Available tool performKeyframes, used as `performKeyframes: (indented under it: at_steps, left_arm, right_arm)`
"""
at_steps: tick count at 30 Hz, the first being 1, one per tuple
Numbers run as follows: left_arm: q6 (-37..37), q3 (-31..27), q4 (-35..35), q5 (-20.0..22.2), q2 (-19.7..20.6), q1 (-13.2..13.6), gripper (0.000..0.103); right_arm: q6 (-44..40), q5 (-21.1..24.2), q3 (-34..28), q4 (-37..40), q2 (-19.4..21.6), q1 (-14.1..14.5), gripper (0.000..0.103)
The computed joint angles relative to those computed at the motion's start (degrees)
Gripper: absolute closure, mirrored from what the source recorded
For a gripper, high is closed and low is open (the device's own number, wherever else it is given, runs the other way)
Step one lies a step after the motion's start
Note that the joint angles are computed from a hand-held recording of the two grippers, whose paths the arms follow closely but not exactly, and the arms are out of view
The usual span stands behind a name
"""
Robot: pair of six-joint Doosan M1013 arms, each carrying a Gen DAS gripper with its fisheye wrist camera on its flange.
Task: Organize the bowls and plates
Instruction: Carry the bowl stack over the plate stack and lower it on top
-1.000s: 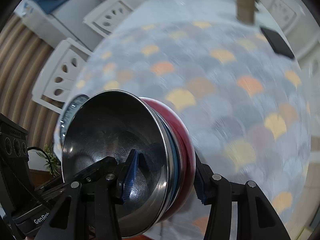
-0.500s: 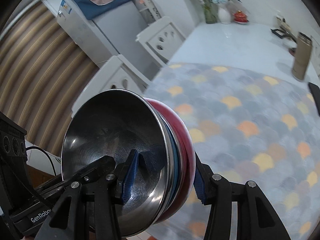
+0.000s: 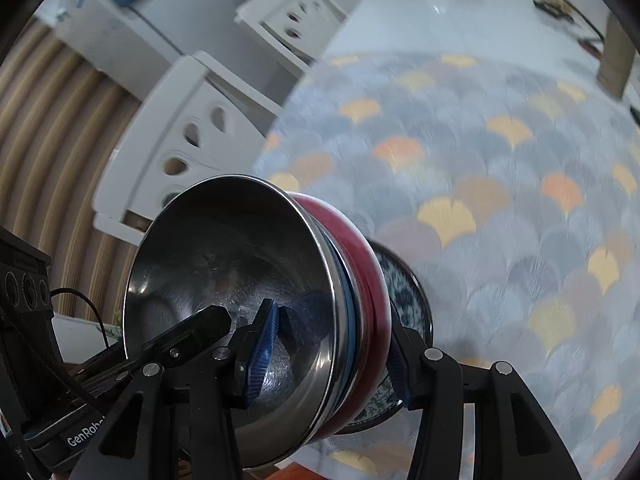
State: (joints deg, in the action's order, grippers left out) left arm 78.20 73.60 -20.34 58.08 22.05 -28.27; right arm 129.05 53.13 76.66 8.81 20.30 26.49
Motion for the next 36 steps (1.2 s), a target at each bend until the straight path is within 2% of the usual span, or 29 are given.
performKeyframes:
  at_steps: [10, 19, 22, 26, 32, 33, 36]
  left_arm:
    - [6.4, -1.1, -4.1, 3.6, 2.4, 1.2, 0.067]
    - [9.2, -0.6, -5.1, 3.3, 2.3, 1.3, 0.067]
    - [10.2, -0.6, -7.3, 3.9, 2.4, 2.0, 0.065]
    - [11.6, 0.0, -9.8, 3.6, 1.7, 3.0, 0.064]
    - [13.7, 1.5, -9.6, 2.3, -1.0, 3.8, 0.064]
    - [13.8, 1.7, -9.1, 1.9, -1.4, 3.9, 0.064]
    - [13.9, 2.1, -6.7, -0.3, -3.0, 3.6, 0.064]
  right_arm:
    - [5.2, 1.7, 0.5, -1.4, 1.0, 0.2, 0.054]
    - [6.2, -0.1, 1.9, 0.5, 0.6, -0.3, 0.054]
    - [5.8, -0.3, 2.1, 1.3, 0.5, -0.5, 0.054]
    - [7.2, -1.8, 3.5, 0.7, -1.1, -1.1, 0.047]
    - [11.7, -2.8, 4.7, -3.0, -3.8, -1.2, 0.044]
    - [13.2, -1.0, 4.1, -5.1, -3.9, -0.9, 0.044]
    - [15.8, 0.1, 3.3, -8.8, -4.7, 0.1, 0.044]
